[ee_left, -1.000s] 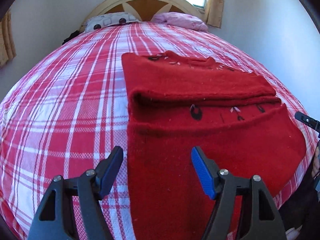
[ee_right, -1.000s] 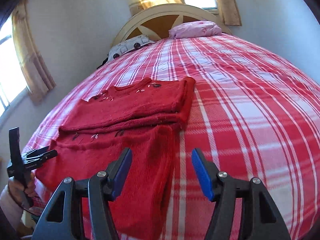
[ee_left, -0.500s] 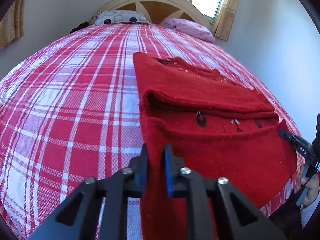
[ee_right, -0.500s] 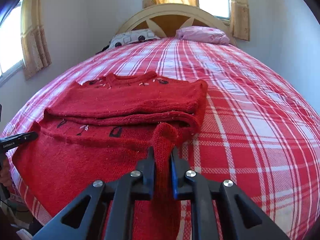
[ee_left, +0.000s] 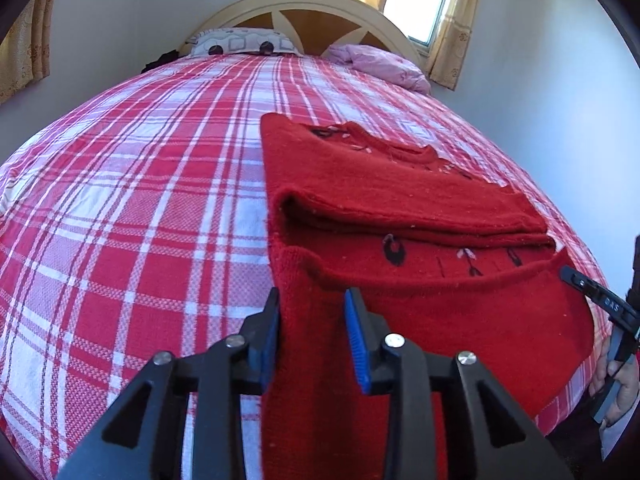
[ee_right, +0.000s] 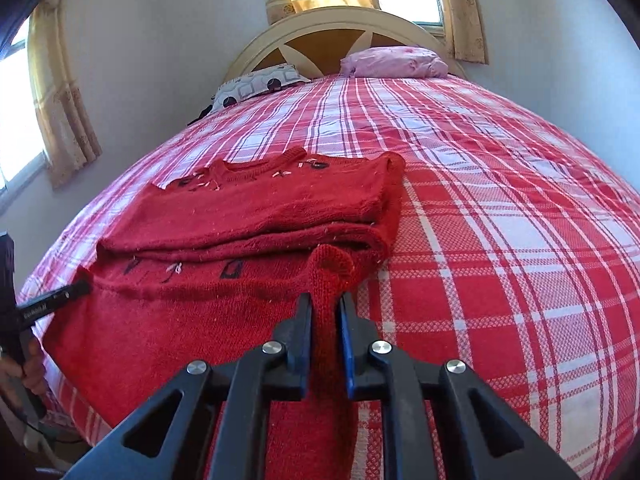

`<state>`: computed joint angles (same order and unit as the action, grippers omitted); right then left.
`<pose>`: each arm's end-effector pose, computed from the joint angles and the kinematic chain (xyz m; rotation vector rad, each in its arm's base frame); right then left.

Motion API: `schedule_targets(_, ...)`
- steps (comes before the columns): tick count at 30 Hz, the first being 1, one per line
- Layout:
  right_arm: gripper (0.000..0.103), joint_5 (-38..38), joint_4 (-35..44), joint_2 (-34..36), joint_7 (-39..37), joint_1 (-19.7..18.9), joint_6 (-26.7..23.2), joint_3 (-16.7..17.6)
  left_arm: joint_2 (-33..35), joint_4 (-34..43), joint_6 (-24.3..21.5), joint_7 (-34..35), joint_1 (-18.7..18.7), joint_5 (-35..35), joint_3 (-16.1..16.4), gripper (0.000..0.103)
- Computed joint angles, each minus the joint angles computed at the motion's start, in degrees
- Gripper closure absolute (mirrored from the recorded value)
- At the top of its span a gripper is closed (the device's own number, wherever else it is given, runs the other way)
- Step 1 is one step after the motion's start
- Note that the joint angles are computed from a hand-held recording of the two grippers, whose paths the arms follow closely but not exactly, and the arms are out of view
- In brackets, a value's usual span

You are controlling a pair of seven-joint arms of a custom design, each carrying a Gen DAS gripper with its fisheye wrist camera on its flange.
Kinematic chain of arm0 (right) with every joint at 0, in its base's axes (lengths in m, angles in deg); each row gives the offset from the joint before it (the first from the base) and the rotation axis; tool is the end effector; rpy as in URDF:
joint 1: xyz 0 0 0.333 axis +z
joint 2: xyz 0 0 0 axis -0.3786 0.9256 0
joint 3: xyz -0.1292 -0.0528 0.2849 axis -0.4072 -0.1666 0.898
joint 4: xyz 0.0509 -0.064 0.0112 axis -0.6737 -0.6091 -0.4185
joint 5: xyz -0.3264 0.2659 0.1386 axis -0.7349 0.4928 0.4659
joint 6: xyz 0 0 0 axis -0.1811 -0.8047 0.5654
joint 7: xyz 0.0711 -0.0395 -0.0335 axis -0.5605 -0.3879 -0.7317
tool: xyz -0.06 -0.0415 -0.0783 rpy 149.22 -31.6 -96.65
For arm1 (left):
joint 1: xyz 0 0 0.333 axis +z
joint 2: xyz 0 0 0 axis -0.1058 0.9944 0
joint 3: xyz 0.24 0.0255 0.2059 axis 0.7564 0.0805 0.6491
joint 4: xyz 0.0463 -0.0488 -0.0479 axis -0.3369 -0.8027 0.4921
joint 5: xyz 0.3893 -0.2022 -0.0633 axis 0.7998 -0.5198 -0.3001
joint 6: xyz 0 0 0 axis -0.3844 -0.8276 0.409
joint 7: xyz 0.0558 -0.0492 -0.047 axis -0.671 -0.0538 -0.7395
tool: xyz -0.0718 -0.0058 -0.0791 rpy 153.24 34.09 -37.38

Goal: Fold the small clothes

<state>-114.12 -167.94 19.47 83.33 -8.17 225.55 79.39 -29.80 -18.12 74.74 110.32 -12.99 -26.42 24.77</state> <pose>0.5680 0.2294 0.5335 -1.2987 2.0871 -0.8094 0.7163 -0.2557 0.5465 -1.5050 2.2564 -1.1361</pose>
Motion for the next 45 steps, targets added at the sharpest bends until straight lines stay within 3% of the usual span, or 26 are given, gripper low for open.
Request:
schedule_targets(2,0.088,1.44,0.92,1.00,-2.12,0.09,0.54,-0.38,-0.18,-0.23,0.42,1.26,0.45,-1.19,-0.62,0.066)
schedule_targets(3,0.087,2.32,1.56,1.67,-3.47,0.22,0.34,-0.53,-0.04,0.03,0.14,1.66,0.55,-1.58,-0.77,0.056)
schedule_targets(5,0.079,2.66,2.24,2.55,-4.81,0.43,0.30,-0.80,0.27,0.46,0.02,1.35,0.22,-1.33,-0.53,0.054)
schedule_targets(7,0.079,1.26,2.41,2.63,-3.18,0.68,-0.80,-0.75,0.38,0.54,0.02,1.22,-0.07,-0.66,-0.33,0.068)
schedule_targets(8,0.080,1.07,2.05,2.33,-2.50,0.75,-0.48,-0.85,0.28,0.31,0.22,1.29,-0.13,-0.43,-0.27,0.091)
schedule_targets(9,0.080,0.45,1.51,1.83,-1.46,0.82,-0.26,-0.79,0.07,-0.05,0.45,0.99,-0.28,0.07,-0.04,0.093)
schedule_targets(11,0.092,-0.41,1.16,1.23,-1.31,1.12,-1.27,-0.33,-0.65,-1.26,1.25,1.95,0.24,-0.70,-0.38,0.094)
schedule_targets(14,0.096,-2.33,0.24,-0.39,-0.19,1.51,-2.63,0.52,-1.81,-2.71,1.91,2.43,0.53,-1.32,-0.36,0.095)
schedule_targets(21,0.096,-7.52,-1.41,-5.14,4.71,0.95,-4.15,3.11,-6.82,-8.30,8.18,6.92,1.50,-5.17,-0.98,0.095)
schedule_targets(24,0.096,-8.03,-1.64,-5.88,5.33,0.70,-3.15,3.61,-7.69,-8.87,8.63,11.60,2.17,-9.70,-1.68,0.095)
schedule_targets(27,0.096,-7.39,-1.36,-5.44,4.21,0.49,-2.61,3.63,-6.76,-7.86,8.22,8.87,0.29,-5.46,0.25,0.095)
schedule_targets(29,0.096,-6.74,-1.60,-5.35,4.19,0.44,-1.75,3.48,-4.83,-5.43,5.64,7.08,0.08,-4.16,0.61,0.095)
schedule_targets(31,0.096,-7.65,-2.26,-5.96,4.84,0.31,-1.29,3.90,-3.28,-3.36,2.92,5.76,0.21,-3.52,0.68,0.087)
schedule_targets(33,0.096,-8.72,-2.57,-6.66,5.20,0.31,-2.43,4.62,-1.11,-0.34,-0.98,3.31,0.33,-2.63,0.96,0.062)
schedule_targets(34,0.096,-8.94,-2.94,-7.05,5.55,0.33,-2.58,4.80,-0.68,0.22,-1.87,2.63,0.49,-2.62,0.87,0.056)
schedule_targets(39,0.096,-7.91,-5.29,-8.75,7.09,0.12,-1.37,5.18,0.81,1.33,-0.23,-0.81,-0.80,1.97,1.67,0.053)
schedule_targets(41,0.096,-7.03,-5.50,-8.43,7.16,0.08,-1.67,5.37,1.13,1.57,-0.19,0.05,0.06,0.78,0.55,0.061)
schedule_targets(42,0.096,-6.77,-5.74,-8.46,7.40,0.05,-1.52,5.37,1.09,1.32,0.22,1.41,0.68,-0.46,-0.25,0.079)
schedule_targets(43,0.096,-6.60,-6.00,-8.51,7.87,-0.01,-1.33,5.40,1.01,1.02,0.45,2.83,1.05,-1.32,-0.87,0.086)
schedule_targets(45,0.096,-6.40,-6.38,-8.62,8.52,-0.14,-0.81,5.42,0.99,0.89,0.00,3.94,1.19,-1.92,-1.17,0.089)
